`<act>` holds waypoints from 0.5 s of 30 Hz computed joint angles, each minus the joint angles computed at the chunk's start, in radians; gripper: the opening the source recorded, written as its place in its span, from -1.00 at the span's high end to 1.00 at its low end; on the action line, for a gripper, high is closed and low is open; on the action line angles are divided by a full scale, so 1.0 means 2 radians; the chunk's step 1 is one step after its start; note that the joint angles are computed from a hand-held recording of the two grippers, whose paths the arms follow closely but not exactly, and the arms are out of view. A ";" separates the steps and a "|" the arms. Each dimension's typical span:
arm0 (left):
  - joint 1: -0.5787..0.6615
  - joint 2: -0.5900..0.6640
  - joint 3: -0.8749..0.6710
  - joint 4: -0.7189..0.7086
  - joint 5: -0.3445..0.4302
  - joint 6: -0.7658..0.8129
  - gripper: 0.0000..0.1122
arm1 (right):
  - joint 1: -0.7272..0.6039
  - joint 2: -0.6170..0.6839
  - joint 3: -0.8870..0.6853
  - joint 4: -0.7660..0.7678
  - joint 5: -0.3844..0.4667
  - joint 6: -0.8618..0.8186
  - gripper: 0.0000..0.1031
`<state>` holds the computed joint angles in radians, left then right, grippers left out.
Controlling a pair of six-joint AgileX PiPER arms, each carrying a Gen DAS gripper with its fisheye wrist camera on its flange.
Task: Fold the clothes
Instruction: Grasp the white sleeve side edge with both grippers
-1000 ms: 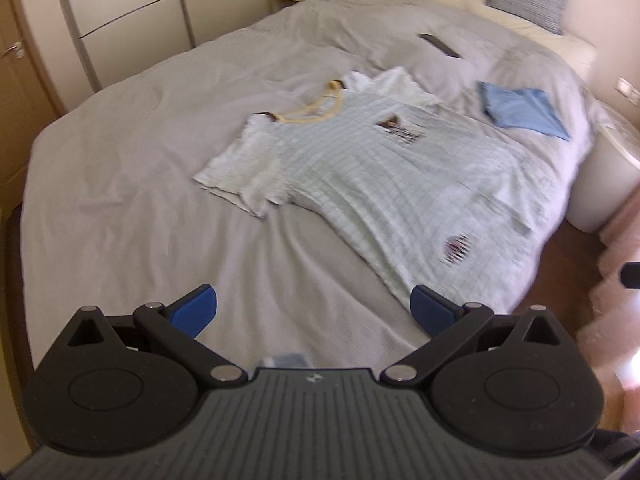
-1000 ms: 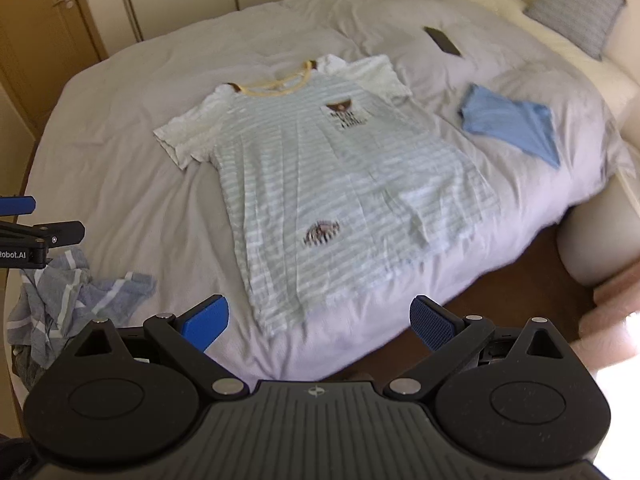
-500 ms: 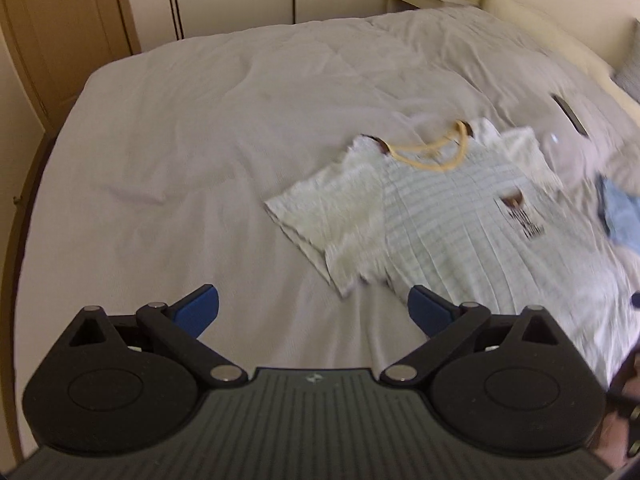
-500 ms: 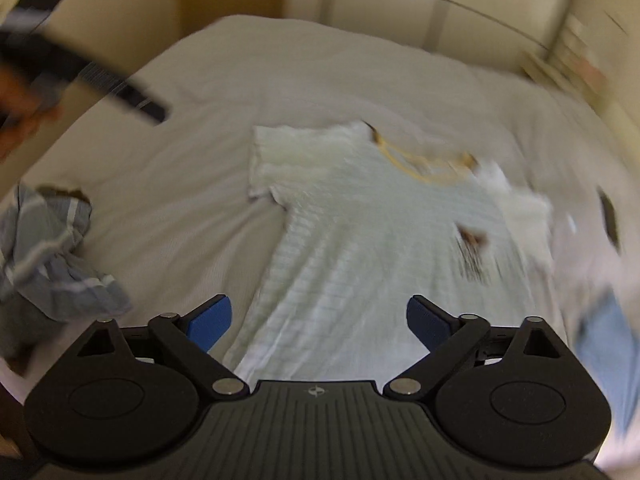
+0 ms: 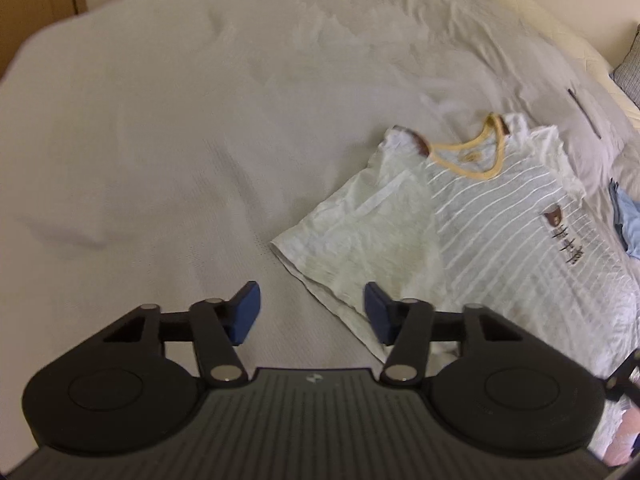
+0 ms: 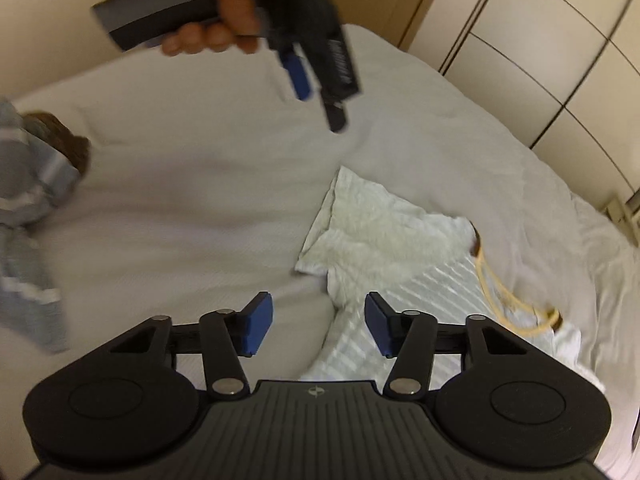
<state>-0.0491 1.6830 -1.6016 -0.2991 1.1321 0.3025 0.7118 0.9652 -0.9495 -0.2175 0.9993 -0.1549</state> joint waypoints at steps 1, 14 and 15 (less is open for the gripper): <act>0.005 0.017 -0.001 -0.010 -0.008 0.011 0.25 | 0.006 0.019 0.010 -0.012 -0.023 0.016 0.17; 0.071 0.145 -0.043 -0.131 -0.027 0.054 0.27 | 0.054 0.250 0.074 -0.292 -0.202 0.203 0.14; 0.075 0.149 -0.046 -0.138 -0.024 0.052 0.27 | 0.053 0.257 0.076 -0.311 -0.205 0.214 0.14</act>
<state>0.1006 1.9807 -1.6936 -0.5746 1.0843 0.4067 0.8170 1.4796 -0.7974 -0.8402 0.5885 0.2728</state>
